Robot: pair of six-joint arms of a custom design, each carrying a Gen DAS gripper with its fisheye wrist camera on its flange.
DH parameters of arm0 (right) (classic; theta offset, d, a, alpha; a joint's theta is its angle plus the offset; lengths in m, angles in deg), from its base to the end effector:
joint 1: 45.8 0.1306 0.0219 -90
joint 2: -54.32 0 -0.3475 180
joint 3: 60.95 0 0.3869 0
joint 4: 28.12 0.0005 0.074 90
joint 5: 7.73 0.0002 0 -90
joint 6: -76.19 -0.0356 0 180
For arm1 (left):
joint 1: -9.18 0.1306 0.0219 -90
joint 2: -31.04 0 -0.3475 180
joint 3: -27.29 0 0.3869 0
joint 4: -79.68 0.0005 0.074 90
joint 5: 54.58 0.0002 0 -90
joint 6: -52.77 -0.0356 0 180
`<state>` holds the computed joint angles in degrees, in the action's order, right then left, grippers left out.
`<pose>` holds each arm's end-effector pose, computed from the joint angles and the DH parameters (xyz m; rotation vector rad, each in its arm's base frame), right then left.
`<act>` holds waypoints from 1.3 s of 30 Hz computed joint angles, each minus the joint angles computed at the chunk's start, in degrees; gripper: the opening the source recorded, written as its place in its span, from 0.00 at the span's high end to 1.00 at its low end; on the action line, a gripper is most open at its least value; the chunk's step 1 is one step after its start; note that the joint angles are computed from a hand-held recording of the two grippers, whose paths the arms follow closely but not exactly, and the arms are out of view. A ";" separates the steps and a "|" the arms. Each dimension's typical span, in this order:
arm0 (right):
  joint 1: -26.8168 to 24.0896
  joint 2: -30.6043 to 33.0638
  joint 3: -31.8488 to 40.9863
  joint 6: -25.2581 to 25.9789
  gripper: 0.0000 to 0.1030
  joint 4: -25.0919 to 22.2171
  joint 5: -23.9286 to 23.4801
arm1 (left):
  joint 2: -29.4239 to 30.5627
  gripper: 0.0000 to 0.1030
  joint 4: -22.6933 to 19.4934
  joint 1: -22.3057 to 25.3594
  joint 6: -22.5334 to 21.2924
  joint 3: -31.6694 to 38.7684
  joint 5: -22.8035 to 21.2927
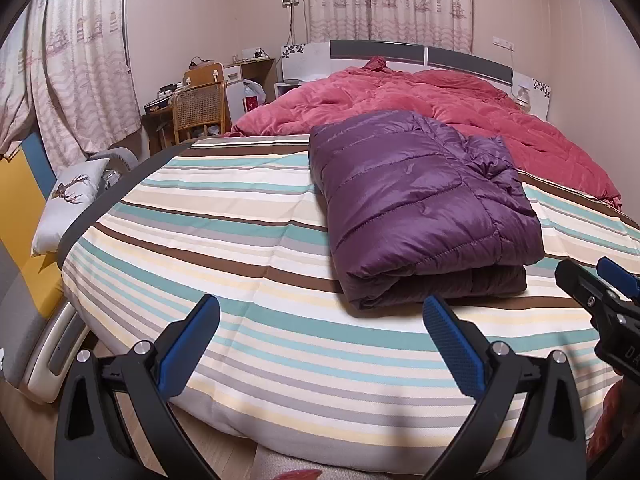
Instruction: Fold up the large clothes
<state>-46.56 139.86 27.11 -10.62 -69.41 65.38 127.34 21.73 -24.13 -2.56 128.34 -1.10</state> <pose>0.4656 0.0037 0.4262 -0.2054 2.2196 0.2932 0.4350 -0.2611 0.4258 -0.2753 2.2609 0.1983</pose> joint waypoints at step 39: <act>-0.46 1.27 1.09 0.04 0.03 -1.93 -0.58 | -0.48 0.02 2.28 0.34 0.05 -1.68 2.60</act>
<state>-47.02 141.13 28.20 -10.58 -71.34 64.80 126.86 24.01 -23.80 -2.51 126.66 1.50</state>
